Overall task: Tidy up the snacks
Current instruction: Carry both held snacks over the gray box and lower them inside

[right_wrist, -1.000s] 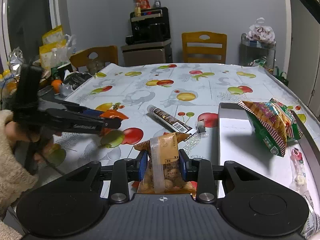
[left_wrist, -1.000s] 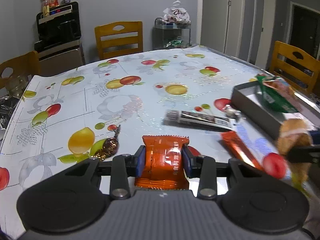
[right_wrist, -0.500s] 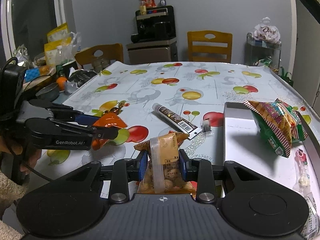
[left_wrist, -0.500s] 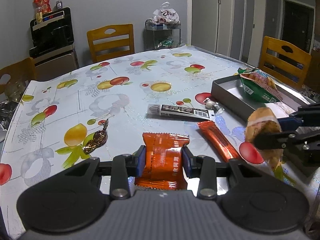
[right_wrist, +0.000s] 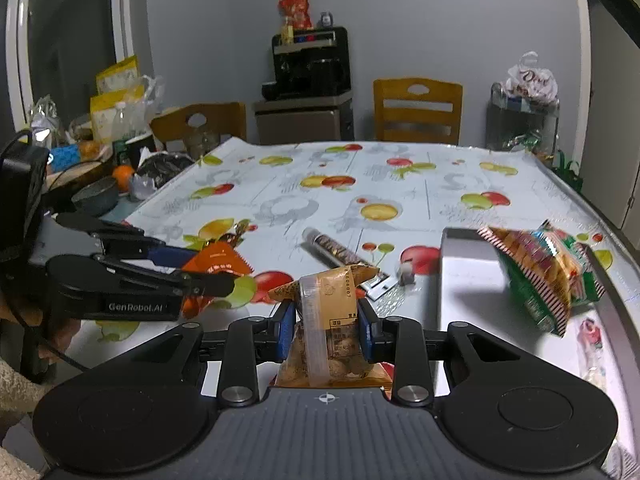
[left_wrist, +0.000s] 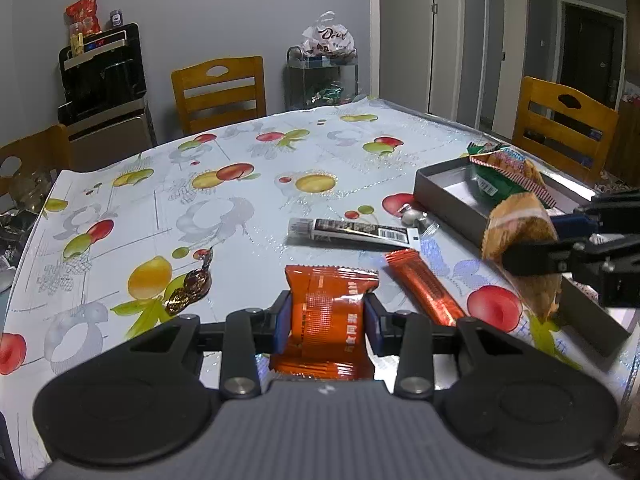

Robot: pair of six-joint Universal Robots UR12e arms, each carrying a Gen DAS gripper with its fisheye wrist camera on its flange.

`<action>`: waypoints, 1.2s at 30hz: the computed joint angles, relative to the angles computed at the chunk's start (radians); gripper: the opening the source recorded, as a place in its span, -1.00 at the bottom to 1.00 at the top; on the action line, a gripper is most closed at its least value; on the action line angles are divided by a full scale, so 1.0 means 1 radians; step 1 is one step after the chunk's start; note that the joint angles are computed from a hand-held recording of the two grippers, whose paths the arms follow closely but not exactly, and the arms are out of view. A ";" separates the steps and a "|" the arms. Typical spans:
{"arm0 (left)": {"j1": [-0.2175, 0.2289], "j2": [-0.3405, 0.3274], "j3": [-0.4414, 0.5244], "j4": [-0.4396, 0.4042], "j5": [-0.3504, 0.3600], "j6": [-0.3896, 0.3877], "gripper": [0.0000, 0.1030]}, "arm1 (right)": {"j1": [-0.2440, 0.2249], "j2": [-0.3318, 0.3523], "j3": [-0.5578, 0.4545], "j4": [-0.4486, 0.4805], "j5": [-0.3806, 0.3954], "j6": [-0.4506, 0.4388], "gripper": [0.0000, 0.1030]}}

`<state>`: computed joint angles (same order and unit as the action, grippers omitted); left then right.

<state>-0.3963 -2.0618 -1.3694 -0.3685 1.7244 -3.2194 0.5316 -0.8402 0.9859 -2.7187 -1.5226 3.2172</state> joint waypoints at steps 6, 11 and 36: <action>-0.005 -0.003 0.015 0.009 -0.040 0.015 -0.30 | -0.007 -0.011 0.019 -0.019 0.014 0.004 -0.35; -0.013 -0.017 0.047 0.004 -0.095 0.034 -0.30 | -0.016 -0.030 0.048 -0.053 0.006 0.022 -0.35; -0.074 -0.257 0.464 -0.216 -0.199 0.134 -0.30 | -0.092 -0.101 0.194 -0.121 -0.199 0.138 -0.35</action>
<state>-0.4699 -2.3190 -0.9051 -0.5848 1.5254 -3.0856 0.4392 -0.9410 1.1798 -2.8395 -1.7215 3.3555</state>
